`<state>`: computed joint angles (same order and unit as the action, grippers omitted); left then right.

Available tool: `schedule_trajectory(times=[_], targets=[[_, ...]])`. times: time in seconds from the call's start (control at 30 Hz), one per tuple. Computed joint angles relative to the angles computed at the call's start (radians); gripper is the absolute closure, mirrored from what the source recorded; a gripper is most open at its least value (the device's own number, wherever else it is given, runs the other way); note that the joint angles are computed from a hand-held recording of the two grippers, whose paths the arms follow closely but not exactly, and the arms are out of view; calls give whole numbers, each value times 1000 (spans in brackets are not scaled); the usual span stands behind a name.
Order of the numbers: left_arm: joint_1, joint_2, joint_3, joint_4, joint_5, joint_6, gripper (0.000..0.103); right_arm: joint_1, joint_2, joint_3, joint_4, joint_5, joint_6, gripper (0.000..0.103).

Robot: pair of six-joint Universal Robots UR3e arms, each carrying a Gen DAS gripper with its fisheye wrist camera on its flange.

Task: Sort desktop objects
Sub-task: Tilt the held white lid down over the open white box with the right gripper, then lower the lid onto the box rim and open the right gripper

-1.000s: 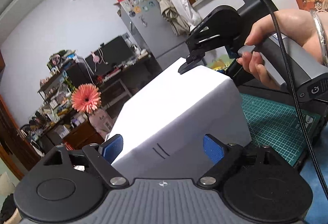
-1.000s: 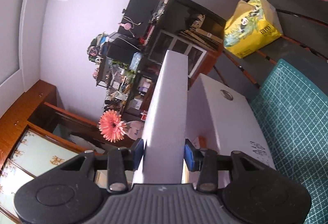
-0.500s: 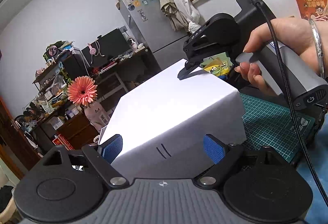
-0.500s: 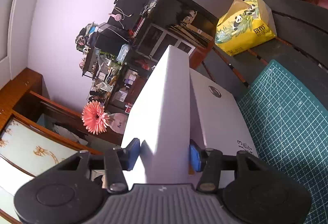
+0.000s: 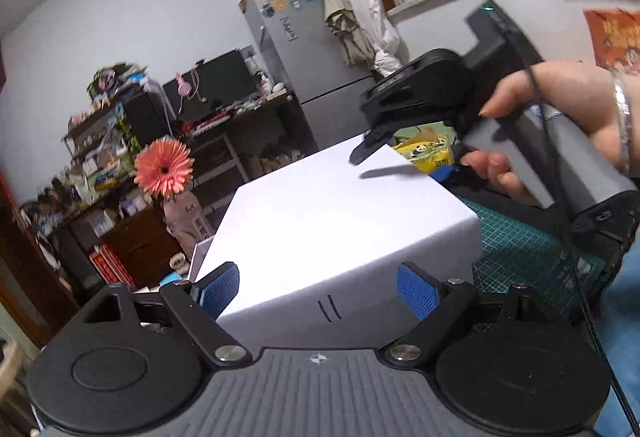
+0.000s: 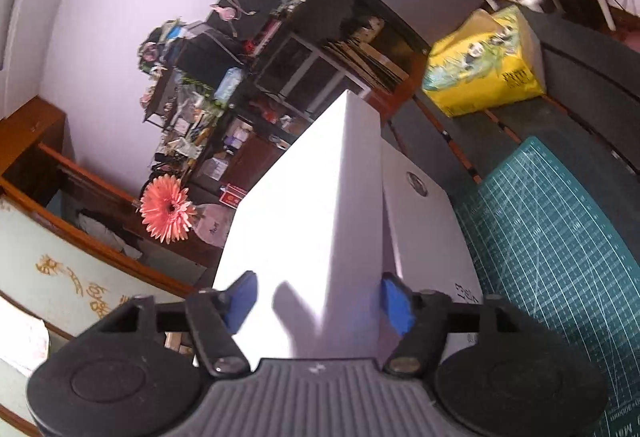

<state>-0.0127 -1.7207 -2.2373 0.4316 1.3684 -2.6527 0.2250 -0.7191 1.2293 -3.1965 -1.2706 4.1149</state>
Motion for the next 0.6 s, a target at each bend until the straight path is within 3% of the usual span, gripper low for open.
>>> schedule_trajectory(times=[0.37, 0.6], targets=[[11, -6, 12, -5, 3, -13, 17, -24, -84, 91, -29, 5, -7, 31], [67, 48, 26, -90, -66, -52, 17, -16, -117, 142, -67, -14, -19, 31]])
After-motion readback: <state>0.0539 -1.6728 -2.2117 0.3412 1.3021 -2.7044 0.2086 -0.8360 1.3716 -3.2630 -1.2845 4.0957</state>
